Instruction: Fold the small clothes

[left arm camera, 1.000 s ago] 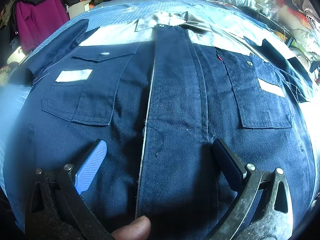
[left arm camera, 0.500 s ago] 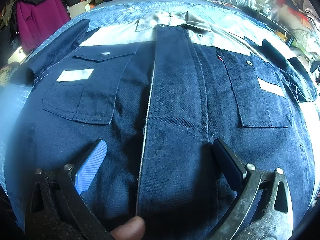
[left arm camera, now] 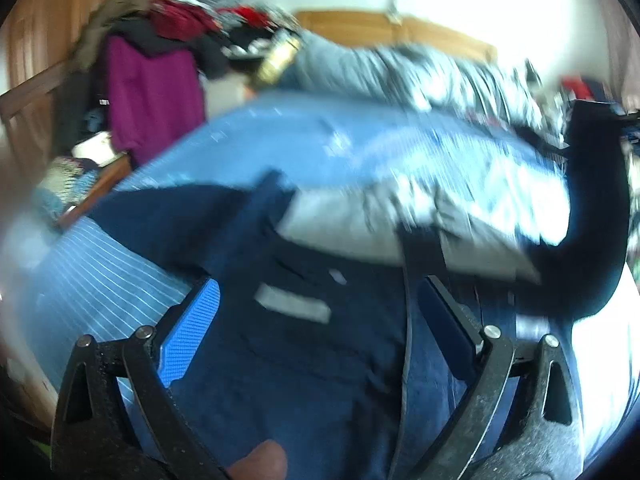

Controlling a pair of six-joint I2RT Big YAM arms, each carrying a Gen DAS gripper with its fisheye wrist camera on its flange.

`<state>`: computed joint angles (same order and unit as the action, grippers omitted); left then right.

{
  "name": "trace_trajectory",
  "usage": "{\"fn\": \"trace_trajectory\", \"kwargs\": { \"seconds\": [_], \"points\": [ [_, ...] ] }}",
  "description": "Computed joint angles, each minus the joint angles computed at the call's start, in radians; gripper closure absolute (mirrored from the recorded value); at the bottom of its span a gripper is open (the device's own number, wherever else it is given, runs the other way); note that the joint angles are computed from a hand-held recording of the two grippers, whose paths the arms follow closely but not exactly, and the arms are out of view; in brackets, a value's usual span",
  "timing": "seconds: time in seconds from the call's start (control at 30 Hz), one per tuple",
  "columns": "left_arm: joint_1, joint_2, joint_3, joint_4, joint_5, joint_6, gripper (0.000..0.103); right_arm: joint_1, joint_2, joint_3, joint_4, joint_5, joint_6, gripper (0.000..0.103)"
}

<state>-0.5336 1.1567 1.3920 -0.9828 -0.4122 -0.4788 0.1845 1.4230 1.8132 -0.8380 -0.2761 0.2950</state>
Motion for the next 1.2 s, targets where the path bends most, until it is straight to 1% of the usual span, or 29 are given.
{"fn": "trace_trajectory", "kwargs": {
  "seconds": [0.03,0.07,0.13,0.17,0.2,0.23,0.27,0.3,0.33,0.37,0.43,0.5,0.53,0.57,0.6,0.63,0.67,0.7,0.77,0.8,0.87,0.9,0.93,0.97,1.0,1.07,1.1,1.13,1.2],
  "points": [
    [0.026,-0.015,0.001,0.004,0.002,0.002,0.005,0.080,0.051,0.050,0.010,0.024,-0.003,0.087],
    [0.050,-0.028,-0.001,0.008,0.006,0.005,0.005,0.149,0.110,0.100,0.011,0.022,0.009,0.085],
    [0.084,-0.045,-0.018,0.009,0.021,0.016,0.005,0.257,0.228,0.194,-0.032,0.011,0.036,0.071],
    [0.103,-0.051,-0.027,0.002,0.036,0.027,0.005,0.300,0.270,0.225,-0.068,0.033,0.029,0.071],
    [0.113,-0.048,-0.035,-0.002,0.046,0.033,0.005,0.336,0.285,0.220,-0.078,0.057,0.027,0.071],
    [0.125,-0.051,-0.053,-0.007,0.059,0.040,0.005,0.360,0.271,0.174,-0.055,0.063,0.037,0.071],
    [0.139,-0.048,-0.063,-0.011,0.080,0.047,0.005,0.370,0.240,0.105,-0.024,0.054,0.045,0.071],
    [0.159,-0.043,-0.076,-0.011,0.114,0.057,0.005,0.375,0.203,0.031,0.001,0.056,0.047,0.068],
    [0.167,-0.046,-0.084,-0.013,0.131,0.060,0.005,0.376,0.162,-0.045,0.013,0.074,0.043,0.065],
    [0.179,-0.038,-0.091,-0.009,0.154,0.062,0.005,0.371,0.114,-0.132,0.023,0.099,0.036,0.063],
    [0.189,-0.021,-0.095,-0.004,0.192,0.053,0.005,0.355,0.035,-0.262,0.002,0.163,0.031,0.063],
    [0.190,-0.005,-0.096,0.007,0.224,0.031,0.005,0.312,-0.038,-0.368,-0.033,0.245,0.031,0.063],
    [0.181,-0.006,-0.101,0.014,0.227,0.021,0.005,0.287,-0.080,-0.422,-0.041,0.276,0.042,0.062],
    [0.170,-0.013,-0.109,0.017,0.226,0.015,0.005,0.273,-0.122,-0.474,-0.045,0.308,0.074,0.062],
    [0.161,-0.012,-0.112,0.019,0.234,0.010,0.005,0.227,-0.146,-0.514,-0.046,0.298,0.102,0.059],
    [0.151,-0.009,-0.114,0.018,0.245,0.007,0.005,0.188,-0.161,-0.541,-0.055,0.278,0.150,0.058],
    [0.144,-0.001,-0.115,0.017,0.252,0.005,0.005,0.146,-0.164,-0.559,-0.050,0.243,0.183,0.058],
    [0.135,0.007,-0.111,0.015,0.258,0.000,0.005,0.113,-0.178,-0.594,-0.028,0.205,0.200,0.058],
    [0.116,0.017,-0.104,0.013,0.264,-0.011,0.005,0.087,-0.170,-0.615,0.017,0.143,0.220,0.054],
    [0.104,0.019,-0.099,0.014,0.260,-0.013,0.005,0.079,-0.158,-0.618,0.033,0.111,0.224,0.046],
    [0.093,0.022,-0.092,0.014,0.252,-0.010,0.005,0.068,-0.123,-0.620,0.041,0.079,0.230,0.045],
    [0.090,0.024,-0.089,0.012,0.251,-0.009,0.005,0.062,-0.109,-0.616,0.041,0.057,0.233,0.057],
    [0.089,0.028,-0.084,0.007,0.249,-0.008,0.005,0.053,-0.100,-0.618,0.036,0.031,0.233,0.087],
    [0.089,0.031,-0.080,0.001,0.247,-0.008,0.005,0.043,-0.092,-0.614,0.032,0.017,0.242,0.087],
    [0.092,0.033,-0.079,-0.002,0.245,-0.010,0.005,0.025,-0.114,-0.643,0.078,-0.012,0.258,0.090],
    [0.100,0.039,-0.078,-0.005,0.242,-0.014,0.005,-0.022,-0.150,-0.683,0.121,-0.048,0.267,0.092],
    [0.103,0.043,-0.078,-0.005,0.241,-0.016,0.005,-0.040,-0.149,-0.697,0.135,-0.085,0.279,0.092],
    [0.107,0.051,-0.078,-0.003,0.244,-0.018,0.005,-0.043,-0.140,-0.701,0.133,-0.092,0.284,0.092],
    [0.112,0.067,-0.075,0.003,0.247,-0.024,0.005,-0.032,-0.121,-0.698,0.128,-0.086,0.250,0.092]
  ]
}}
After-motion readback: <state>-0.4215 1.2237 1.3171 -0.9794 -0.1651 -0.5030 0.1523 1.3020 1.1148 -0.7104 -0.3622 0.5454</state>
